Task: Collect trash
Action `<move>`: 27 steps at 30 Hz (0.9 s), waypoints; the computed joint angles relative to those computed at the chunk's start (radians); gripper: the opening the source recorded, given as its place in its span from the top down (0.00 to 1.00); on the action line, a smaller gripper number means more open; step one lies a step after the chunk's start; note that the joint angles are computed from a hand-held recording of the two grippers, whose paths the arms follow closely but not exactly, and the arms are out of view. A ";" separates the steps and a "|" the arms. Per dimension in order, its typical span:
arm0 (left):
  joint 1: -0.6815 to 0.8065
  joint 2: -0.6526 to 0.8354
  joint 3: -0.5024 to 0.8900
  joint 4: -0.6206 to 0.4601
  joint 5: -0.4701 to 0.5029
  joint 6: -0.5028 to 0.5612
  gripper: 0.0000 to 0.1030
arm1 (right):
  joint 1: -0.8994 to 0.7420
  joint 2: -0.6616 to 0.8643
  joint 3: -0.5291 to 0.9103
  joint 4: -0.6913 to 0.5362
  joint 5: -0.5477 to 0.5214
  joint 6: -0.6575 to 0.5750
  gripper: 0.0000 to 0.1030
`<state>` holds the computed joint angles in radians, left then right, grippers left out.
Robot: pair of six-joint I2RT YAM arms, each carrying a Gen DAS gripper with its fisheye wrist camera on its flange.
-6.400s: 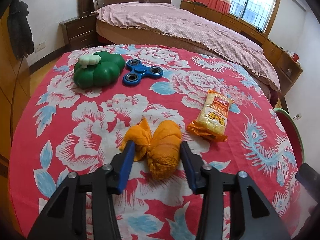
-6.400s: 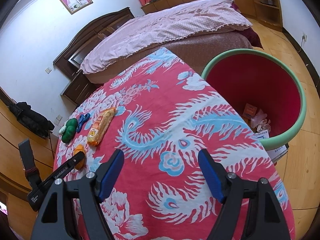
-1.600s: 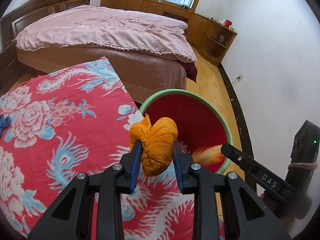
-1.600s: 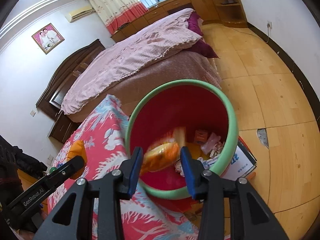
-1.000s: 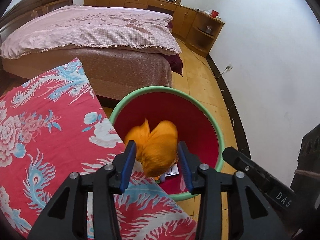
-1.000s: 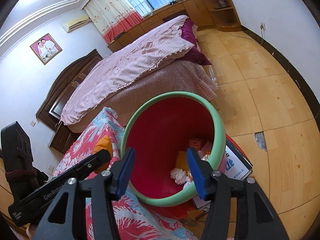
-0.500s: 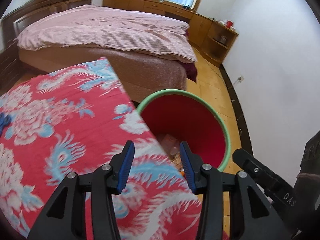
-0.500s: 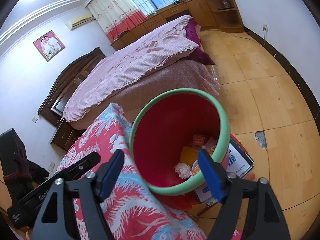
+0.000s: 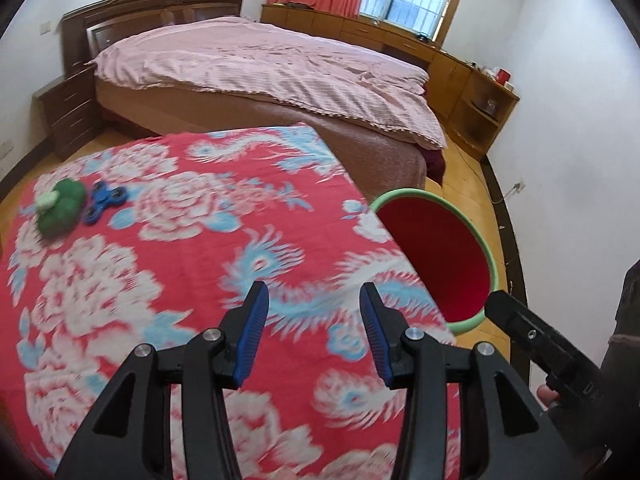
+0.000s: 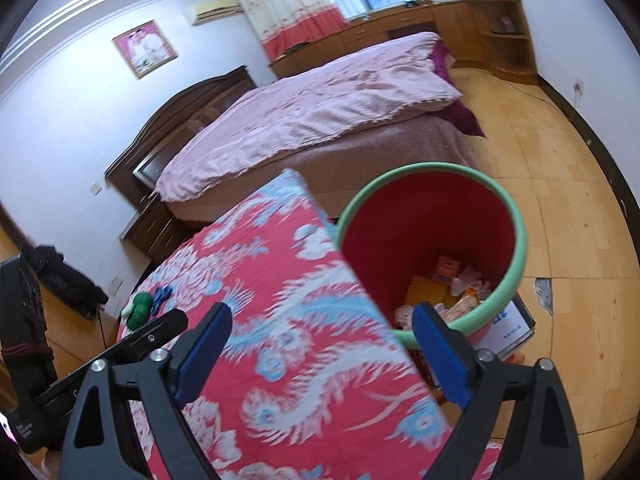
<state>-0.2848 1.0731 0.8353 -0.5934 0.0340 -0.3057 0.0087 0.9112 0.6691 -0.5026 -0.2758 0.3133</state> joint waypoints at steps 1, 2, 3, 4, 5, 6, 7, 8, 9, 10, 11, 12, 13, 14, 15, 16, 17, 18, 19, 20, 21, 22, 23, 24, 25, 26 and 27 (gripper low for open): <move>0.015 -0.023 -0.010 -0.010 0.003 0.006 0.54 | 0.027 -0.014 0.001 -0.010 0.017 0.006 0.08; 0.037 -0.052 -0.022 -0.026 0.007 0.015 0.54 | 0.055 -0.026 0.000 -0.016 0.038 0.014 0.08; 0.063 -0.081 -0.033 -0.042 0.011 0.023 0.54 | 0.088 -0.038 0.000 -0.023 0.062 0.025 0.07; 0.087 -0.107 -0.042 -0.057 0.017 0.028 0.54 | 0.120 -0.049 0.000 -0.028 0.084 0.035 0.05; 0.117 -0.138 -0.052 -0.075 0.025 0.037 0.54 | 0.157 -0.058 0.002 -0.035 0.109 0.047 0.05; 0.148 -0.168 -0.061 -0.090 0.032 0.047 0.54 | 0.194 -0.067 0.003 -0.041 0.131 0.059 0.05; 0.173 -0.193 -0.068 -0.102 0.035 0.056 0.54 | 0.221 -0.076 0.002 -0.043 0.147 0.068 0.05; 0.208 -0.227 -0.078 -0.115 0.038 0.070 0.54 | 0.265 -0.084 0.003 -0.047 0.178 0.082 0.04; 0.229 -0.248 -0.083 -0.125 0.037 0.078 0.54 | 0.303 -0.090 0.006 -0.051 0.207 0.095 0.04; 0.258 -0.275 -0.089 -0.140 0.042 0.090 0.54 | 0.346 -0.096 0.007 -0.054 0.242 0.109 0.04; 0.290 -0.300 -0.095 -0.155 0.053 0.104 0.54 | 0.392 -0.102 0.009 -0.057 0.277 0.123 0.04; 0.323 -0.325 -0.099 -0.170 0.063 0.116 0.54 | 0.437 -0.106 0.011 -0.060 0.310 0.136 0.04; 0.360 -0.351 -0.102 -0.188 0.074 0.130 0.54 | 0.459 -0.107 0.015 -0.064 0.326 0.140 0.04; 0.385 -0.369 -0.105 -0.199 0.081 0.141 0.54 | 0.497 -0.109 0.018 -0.068 0.353 0.150 0.04; 0.411 -0.388 -0.107 -0.212 0.088 0.155 0.54 | 0.524 -0.111 0.019 -0.070 0.372 0.158 0.04; 0.442 -0.410 -0.110 -0.227 0.096 0.172 0.54 | 0.562 -0.117 0.021 -0.076 0.402 0.173 0.04; 0.462 -0.423 -0.112 -0.235 0.102 0.183 0.54 | 0.589 -0.120 0.022 -0.081 0.425 0.184 0.04; 0.492 -0.446 -0.114 -0.249 0.112 0.199 0.54 | 0.620 -0.125 0.022 -0.087 0.449 0.199 0.04; 0.519 -0.465 -0.116 -0.263 0.124 0.213 0.54 | 0.635 -0.126 0.023 -0.089 0.461 0.207 0.04; 0.541 -0.481 -0.118 -0.276 0.135 0.224 0.54 | 0.661 -0.131 0.024 -0.096 0.481 0.221 0.04; 0.561 -0.494 -0.119 -0.286 0.147 0.235 0.54 | 0.688 -0.136 0.025 -0.104 0.501 0.235 0.04; 0.579 -0.505 -0.119 -0.297 0.158 0.245 0.54 | 0.707 -0.140 0.026 -0.109 0.515 0.244 0.04; 0.594 -0.517 -0.118 -0.309 0.165 0.252 0.54 | 0.731 -0.144 0.029 -0.117 0.534 0.254 0.04; 0.611 -0.524 -0.118 -0.318 0.176 0.260 0.54 | 0.753 -0.147 0.032 -0.125 0.551 0.264 0.04; 0.622 -0.534 -0.120 -0.326 0.184 0.265 0.54 | 0.775 -0.149 0.035 -0.133 0.570 0.276 0.03; 0.639 -0.543 -0.120 -0.336 0.195 0.272 0.54 | 0.794 -0.149 0.040 -0.139 0.585 0.284 0.03; 0.645 -0.549 -0.118 -0.343 0.200 0.275 0.54 | 0.812 -0.154 0.044 -0.147 0.600 0.293 0.03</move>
<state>0.3605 0.5238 0.7176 -0.9365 0.2340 -0.0311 0.8210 0.7574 0.7132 -0.6500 0.3245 0.6067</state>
